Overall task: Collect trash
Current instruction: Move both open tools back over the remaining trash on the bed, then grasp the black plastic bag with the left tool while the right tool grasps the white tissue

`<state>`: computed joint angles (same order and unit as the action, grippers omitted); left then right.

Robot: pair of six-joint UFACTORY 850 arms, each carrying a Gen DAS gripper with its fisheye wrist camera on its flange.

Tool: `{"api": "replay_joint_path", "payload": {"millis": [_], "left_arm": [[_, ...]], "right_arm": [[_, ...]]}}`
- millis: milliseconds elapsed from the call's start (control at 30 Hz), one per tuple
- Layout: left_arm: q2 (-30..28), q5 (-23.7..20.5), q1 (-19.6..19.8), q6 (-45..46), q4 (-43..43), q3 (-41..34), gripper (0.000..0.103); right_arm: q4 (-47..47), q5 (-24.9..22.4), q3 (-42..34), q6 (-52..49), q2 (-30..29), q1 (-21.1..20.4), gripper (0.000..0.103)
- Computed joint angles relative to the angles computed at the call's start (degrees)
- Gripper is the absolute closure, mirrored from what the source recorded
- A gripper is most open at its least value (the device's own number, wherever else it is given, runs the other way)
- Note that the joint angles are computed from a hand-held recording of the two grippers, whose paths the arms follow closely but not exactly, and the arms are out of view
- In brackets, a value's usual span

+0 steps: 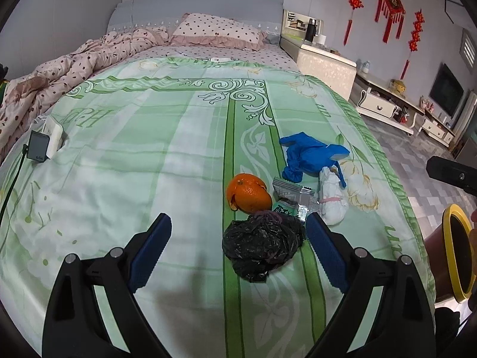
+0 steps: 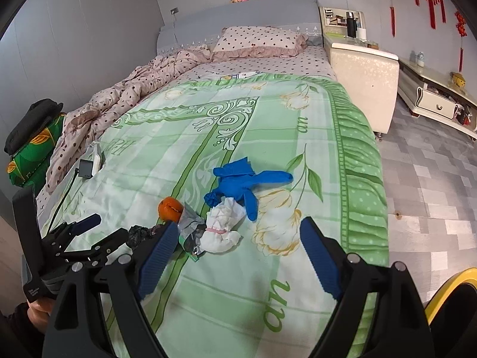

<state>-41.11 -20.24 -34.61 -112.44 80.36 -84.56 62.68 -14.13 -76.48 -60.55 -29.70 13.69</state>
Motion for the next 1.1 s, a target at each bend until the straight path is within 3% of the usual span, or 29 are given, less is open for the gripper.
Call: {"api": "replay_joint_path", "payload": {"millis": [267, 333, 467, 667, 733, 833, 933, 1100], "left_arm": [[-3.29, 4.72, 1.35, 0.95, 0.42, -1.89, 0.016], [-4.23, 5.48, 1.46, 2.1, -0.13, -2.65, 0.016], [-6.33, 6.94, 1.89, 6.39, -4.14, -4.68, 0.018], [-8.24, 11.15, 2.87, 7.15, -5.47, -6.12, 0.034], [-8.41, 12.43, 2.87, 6.62, -4.27, -6.18, 0.047], [-8.54, 13.07, 2.48, 6.91, -3.27, -6.26, 0.057], [-8.25, 13.03, 2.17, 3.25, 0.8, -5.84, 0.063], [-6.99, 13.39, 2.1, -2.25, 6.2, -4.26, 0.067]], "right_arm": [[-11.06, -5.51, -7.84, 12.31, -8.12, 0.29, 0.025], [-12.38, -7.48, -9.97, 14.21, -10.18, 0.24, 0.033], [-14.58, -10.3, -13.89, 17.51, -13.84, 0.2, 0.038], [-19.4, -13.43, -18.89, 22.58, -18.42, 0.72, 0.049], [-20.23, -14.0, -19.88, 23.38, -19.39, 0.89, 0.052], [-19.93, -14.33, -20.53, 22.9, -20.07, 1.14, 0.061], [-19.06, -14.49, -20.61, 21.57, -20.16, 1.42, 0.073], [-19.81, -12.05, -19.53, 21.09, -19.23, 2.23, 0.079]]}}
